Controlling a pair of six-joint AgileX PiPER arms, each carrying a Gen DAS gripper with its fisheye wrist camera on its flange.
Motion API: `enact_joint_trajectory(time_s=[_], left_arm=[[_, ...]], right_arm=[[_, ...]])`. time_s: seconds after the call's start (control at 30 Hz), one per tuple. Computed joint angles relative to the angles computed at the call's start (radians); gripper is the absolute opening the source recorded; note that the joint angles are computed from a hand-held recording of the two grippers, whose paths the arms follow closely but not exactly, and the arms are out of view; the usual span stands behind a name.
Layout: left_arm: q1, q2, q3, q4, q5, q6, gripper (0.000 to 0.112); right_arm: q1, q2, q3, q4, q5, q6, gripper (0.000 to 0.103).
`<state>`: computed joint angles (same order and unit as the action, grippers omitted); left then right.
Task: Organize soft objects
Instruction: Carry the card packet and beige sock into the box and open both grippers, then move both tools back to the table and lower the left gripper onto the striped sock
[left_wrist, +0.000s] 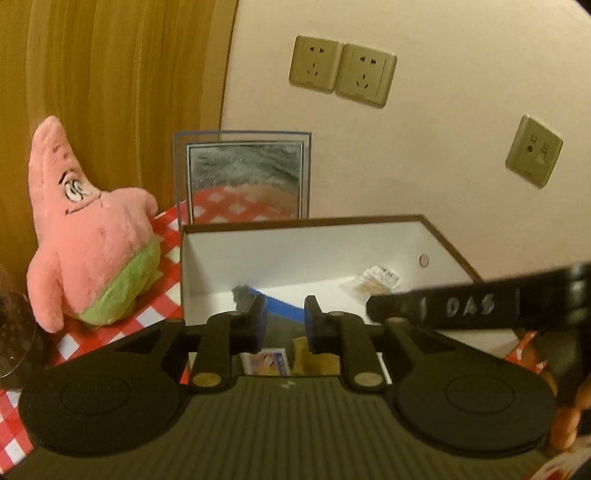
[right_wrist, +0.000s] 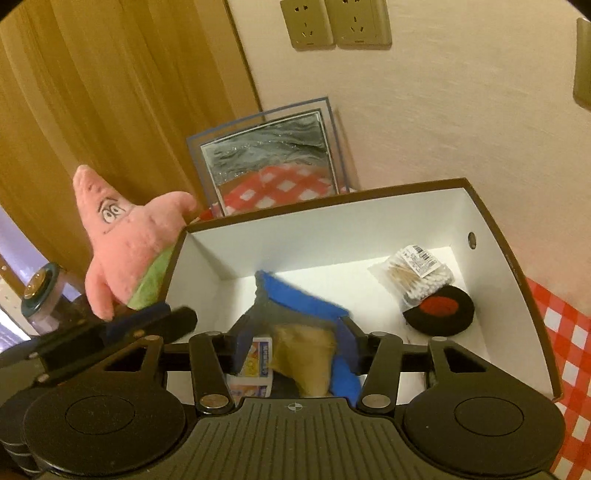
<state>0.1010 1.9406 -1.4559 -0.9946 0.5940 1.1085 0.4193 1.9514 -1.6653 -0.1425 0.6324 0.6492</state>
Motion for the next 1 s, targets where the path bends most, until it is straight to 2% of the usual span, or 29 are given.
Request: enact_joint_trajectory(time_s=[0.17, 0.4, 0.5, 0.6, 0.83, 1.0], left_arm=[[0.034, -0.030, 0.043, 0.016, 0.021, -0.005, 0.018], [0.093, -0.151, 0.151, 0.032, 0.050, -0.003, 0.019], [0.117, -0.229, 0.212, 0.047, 0.060, -0.005, 0.020], [0.147, -0.307, 0.268, 0.050, 0.081, -0.007, 0.026], [0.251, -0.513, 0.403, 0.045, 0.149, 0.000, 0.027], [0.362, -0.660, 0.495, 0.045, 0.239, 0.014, 0.027]], right_arm=[[-0.010, -0.025, 0.019, 0.026, 0.002, -0.017, 0.051], [0.006, -0.137, 0.129, 0.063, -0.040, -0.070, 0.051], [0.025, -0.205, 0.190, 0.069, -0.061, -0.090, 0.051], [0.049, -0.284, 0.258, 0.057, -0.082, -0.086, 0.051], [0.127, -0.491, 0.429, 0.005, -0.106, -0.069, 0.051], [0.199, -0.641, 0.559, -0.040, -0.104, -0.024, 0.051]])
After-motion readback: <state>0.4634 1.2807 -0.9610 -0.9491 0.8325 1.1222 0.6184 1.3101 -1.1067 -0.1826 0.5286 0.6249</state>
